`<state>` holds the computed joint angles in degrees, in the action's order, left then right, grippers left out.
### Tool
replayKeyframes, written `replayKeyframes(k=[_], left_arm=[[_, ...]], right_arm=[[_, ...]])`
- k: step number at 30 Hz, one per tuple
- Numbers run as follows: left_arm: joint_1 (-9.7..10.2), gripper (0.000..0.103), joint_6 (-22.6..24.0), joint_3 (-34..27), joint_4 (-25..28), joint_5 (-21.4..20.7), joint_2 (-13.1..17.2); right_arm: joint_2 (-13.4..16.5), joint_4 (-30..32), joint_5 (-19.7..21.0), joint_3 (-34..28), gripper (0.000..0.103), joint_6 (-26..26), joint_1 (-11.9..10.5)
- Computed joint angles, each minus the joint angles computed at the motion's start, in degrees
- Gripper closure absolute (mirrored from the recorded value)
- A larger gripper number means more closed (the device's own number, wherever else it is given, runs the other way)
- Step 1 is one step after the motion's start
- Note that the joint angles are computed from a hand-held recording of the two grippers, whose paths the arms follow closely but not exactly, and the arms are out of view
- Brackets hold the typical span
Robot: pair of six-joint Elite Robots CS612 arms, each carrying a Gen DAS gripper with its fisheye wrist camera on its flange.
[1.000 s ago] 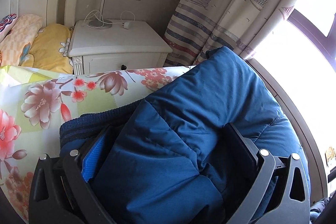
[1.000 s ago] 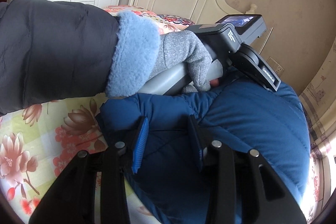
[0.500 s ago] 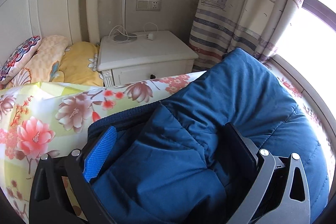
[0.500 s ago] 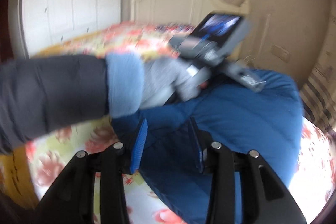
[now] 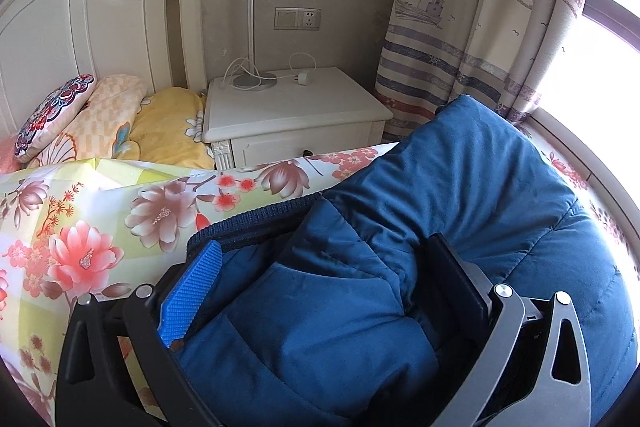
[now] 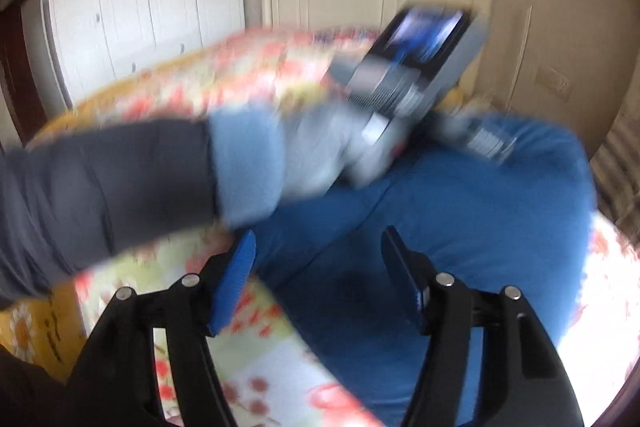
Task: Fold large clothes
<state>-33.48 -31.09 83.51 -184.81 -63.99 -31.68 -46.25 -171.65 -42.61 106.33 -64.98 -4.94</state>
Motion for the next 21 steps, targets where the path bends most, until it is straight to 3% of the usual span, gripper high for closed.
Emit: replayKeyframes(k=[4,6,7,9,11,12,13,15,19,21], left_arm=[[-0.13,0.004,-0.41,0.20,-0.28,1.02,-0.01],[-0.22,0.004,-0.84,0.30,-0.46,1.61,0.01],[-0.23,0.004,-1.03,0.33,-0.48,1.81,0.02],[-0.15,0.004,-1.42,0.48,-0.85,1.77,0.01],[-0.08,0.004,-1.57,0.72,-1.36,1.64,0.01],[-0.05,0.004,-1.58,0.73,-1.46,1.57,0.01],[-0.03,0.004,-1.69,0.76,-1.55,1.60,0.01],[0.01,0.004,-2.86,0.89,-1.37,2.30,-0.03],[0.35,0.004,-4.70,0.81,-0.51,1.92,0.02],[0.39,0.004,-4.85,0.72,-0.14,1.91,0.03]], right_arm=[[1.98,-9.59,1.66,-6.08,0.039,13.16,-0.66],[4.54,-9.71,-1.33,-12.92,0.044,21.54,0.14],[6.01,-9.45,-4.97,-16.39,0.052,24.39,1.05],[8.32,-5.16,-9.22,-22.11,0.061,25.84,2.43],[11.28,2.92,-12.65,-29.13,0.072,27.09,3.96],[12.42,5.23,-14.74,-31.40,0.082,27.32,4.65],[14.38,8.90,-18.56,-34.95,0.086,26.68,5.70],[17.59,18.12,-22.18,-40.62,0.088,24.36,6.95],[19.01,22.85,-25.95,-43.12,0.095,20.48,8.48],[19.15,24.78,-25.80,-43.42,0.096,19.89,8.43]])
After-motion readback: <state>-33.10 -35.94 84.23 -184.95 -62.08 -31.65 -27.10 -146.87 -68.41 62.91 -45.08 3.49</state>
